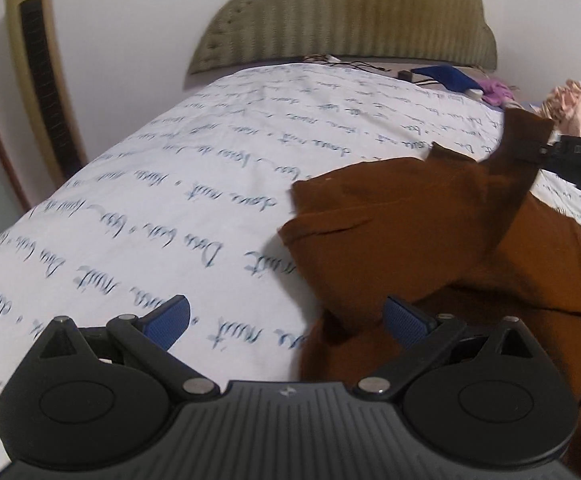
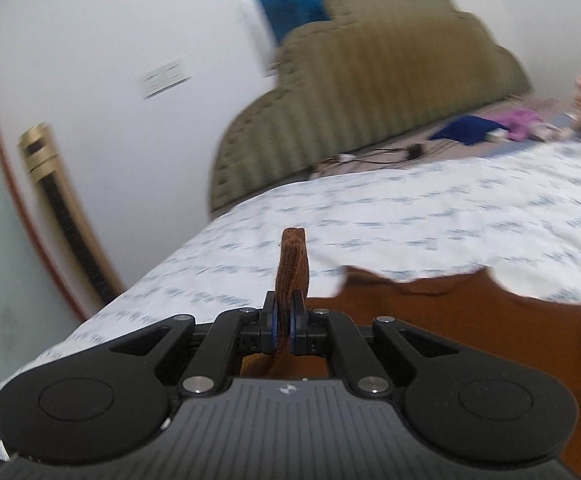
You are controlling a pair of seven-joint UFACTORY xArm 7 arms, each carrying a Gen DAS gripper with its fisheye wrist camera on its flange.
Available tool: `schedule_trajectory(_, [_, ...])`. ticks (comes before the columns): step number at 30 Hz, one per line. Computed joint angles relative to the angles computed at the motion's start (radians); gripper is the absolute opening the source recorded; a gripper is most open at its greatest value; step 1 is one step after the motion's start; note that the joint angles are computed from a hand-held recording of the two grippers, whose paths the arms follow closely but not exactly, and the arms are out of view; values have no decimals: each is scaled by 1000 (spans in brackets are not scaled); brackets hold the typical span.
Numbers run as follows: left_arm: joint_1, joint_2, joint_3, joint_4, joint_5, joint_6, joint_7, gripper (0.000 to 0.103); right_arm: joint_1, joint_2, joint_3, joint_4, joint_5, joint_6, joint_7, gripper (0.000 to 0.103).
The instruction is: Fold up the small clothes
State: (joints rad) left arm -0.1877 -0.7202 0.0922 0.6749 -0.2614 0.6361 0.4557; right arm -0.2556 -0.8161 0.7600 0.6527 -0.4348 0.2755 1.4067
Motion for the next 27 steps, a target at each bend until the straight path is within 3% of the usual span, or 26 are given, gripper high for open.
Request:
schedule_trajectory(12, [-1, 85, -41, 17, 19, -20, -34, 103, 170, -337, -167, -359, 132, 86, 164, 7])
schedule_trajectory(21, [-5, 119, -52, 2, 49, -50, -17, 103, 293, -466, -195, -436, 144, 247, 215, 7])
schedule_trajectory(27, [7, 186, -62, 23, 49, -95, -44, 103, 328, -483, -214, -459, 142, 255, 238, 10])
